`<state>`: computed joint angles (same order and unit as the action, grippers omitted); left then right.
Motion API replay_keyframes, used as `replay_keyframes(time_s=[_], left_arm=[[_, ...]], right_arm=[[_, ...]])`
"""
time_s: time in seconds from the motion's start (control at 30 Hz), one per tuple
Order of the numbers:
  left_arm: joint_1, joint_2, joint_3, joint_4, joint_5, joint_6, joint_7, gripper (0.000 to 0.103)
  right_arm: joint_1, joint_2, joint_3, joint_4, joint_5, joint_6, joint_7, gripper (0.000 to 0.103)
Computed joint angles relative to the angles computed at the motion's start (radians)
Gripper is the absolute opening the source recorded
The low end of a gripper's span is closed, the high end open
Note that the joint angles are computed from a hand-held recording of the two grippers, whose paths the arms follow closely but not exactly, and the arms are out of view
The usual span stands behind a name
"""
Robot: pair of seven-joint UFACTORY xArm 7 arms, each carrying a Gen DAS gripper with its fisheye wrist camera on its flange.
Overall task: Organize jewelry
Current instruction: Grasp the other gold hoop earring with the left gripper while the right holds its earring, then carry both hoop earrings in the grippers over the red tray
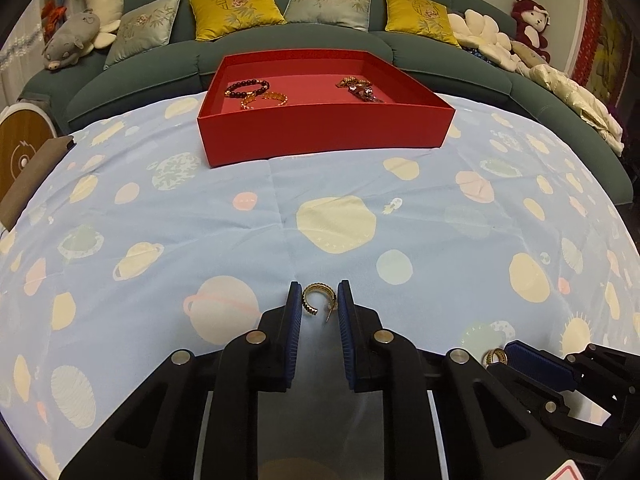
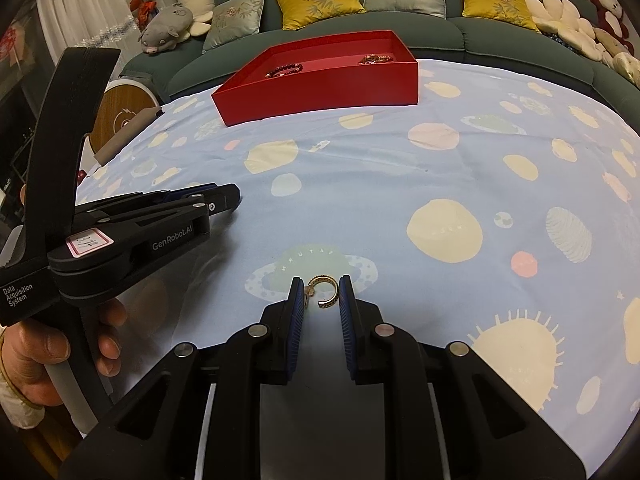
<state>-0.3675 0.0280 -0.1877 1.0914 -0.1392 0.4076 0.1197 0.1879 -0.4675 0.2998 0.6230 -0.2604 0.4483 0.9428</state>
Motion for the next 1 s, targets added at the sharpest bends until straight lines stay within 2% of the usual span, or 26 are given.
replay_keyframes(time_s=[0.27, 1.0], left_arm=[[0.012, -0.034, 0.010, -0.006, -0.082, 0.015, 0.064, 0.016], [0.023, -0.131, 0.041, -0.024, -0.152, 0.047, 0.088, 0.016]], right_arm=[[-0.001, 0.016, 0.004, 0.022, -0.011, -0.003, 0.001, 0.017], [0.005, 0.136, 0.041, 0.209, -0.143, -0.001, 0.077, 0.017]])
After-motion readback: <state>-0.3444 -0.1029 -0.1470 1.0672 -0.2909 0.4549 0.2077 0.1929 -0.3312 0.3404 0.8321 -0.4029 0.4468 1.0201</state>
